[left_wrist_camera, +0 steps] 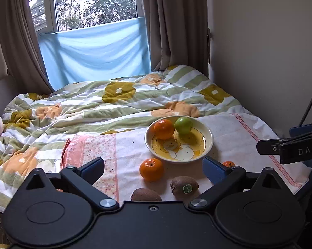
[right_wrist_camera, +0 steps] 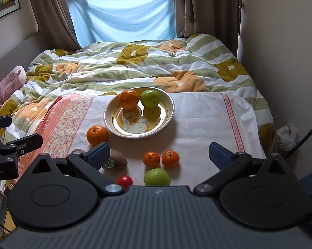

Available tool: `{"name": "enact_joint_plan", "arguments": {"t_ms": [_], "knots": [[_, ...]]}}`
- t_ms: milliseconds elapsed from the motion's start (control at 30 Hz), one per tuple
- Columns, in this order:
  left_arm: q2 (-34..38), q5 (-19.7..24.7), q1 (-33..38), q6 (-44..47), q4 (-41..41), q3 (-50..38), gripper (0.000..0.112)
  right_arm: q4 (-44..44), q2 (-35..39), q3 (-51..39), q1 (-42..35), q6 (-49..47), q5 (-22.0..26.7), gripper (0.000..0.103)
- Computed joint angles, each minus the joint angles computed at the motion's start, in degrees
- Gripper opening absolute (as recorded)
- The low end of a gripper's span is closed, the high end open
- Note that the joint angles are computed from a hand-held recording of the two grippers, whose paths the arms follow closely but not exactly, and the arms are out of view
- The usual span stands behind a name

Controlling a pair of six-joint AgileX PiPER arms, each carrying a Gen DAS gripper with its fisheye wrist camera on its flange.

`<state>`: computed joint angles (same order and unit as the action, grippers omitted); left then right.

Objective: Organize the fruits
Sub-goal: 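Pull both tools back from the bowl toward the remaining fruit, then move the left tool to the plain brown kiwi while the right approaches the stickered kiwi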

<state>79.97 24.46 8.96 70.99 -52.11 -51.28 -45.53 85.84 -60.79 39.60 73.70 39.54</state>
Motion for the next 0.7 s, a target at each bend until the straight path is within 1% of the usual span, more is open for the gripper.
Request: {"name": "enact_joint_plan", "arguments": {"t_ms": [167,300,400,533,567,700], "knots": [[4.1,4.5,5.4,16.5,-10.3,0.7,0.101,-7.0,4.2,0.8,4.5,12.9,-0.9,0.103],[9.9,7.6,8.6,27.6,-15.5,-0.4,0.101,-10.2,10.3,-1.5,6.6,18.9,-1.1,0.103],[14.9,8.9,10.1,35.0,-19.1,-1.5,0.101,-12.8,14.7,-3.3,6.9,23.7,-2.9,0.103],[21.9,8.6,9.9,40.3,-21.0,-4.0,0.1,-14.8,20.9,-6.8,6.7,27.6,-4.3,0.103],[23.4,8.5,9.7,41.1,-21.1,-4.6,0.098,-14.7,22.6,-8.2,6.5,27.9,-4.6,0.103],[28.7,8.1,8.6,41.8,-20.1,-7.5,0.096,-15.3,27.6,-12.0,5.6,29.1,-6.3,0.103]]}}
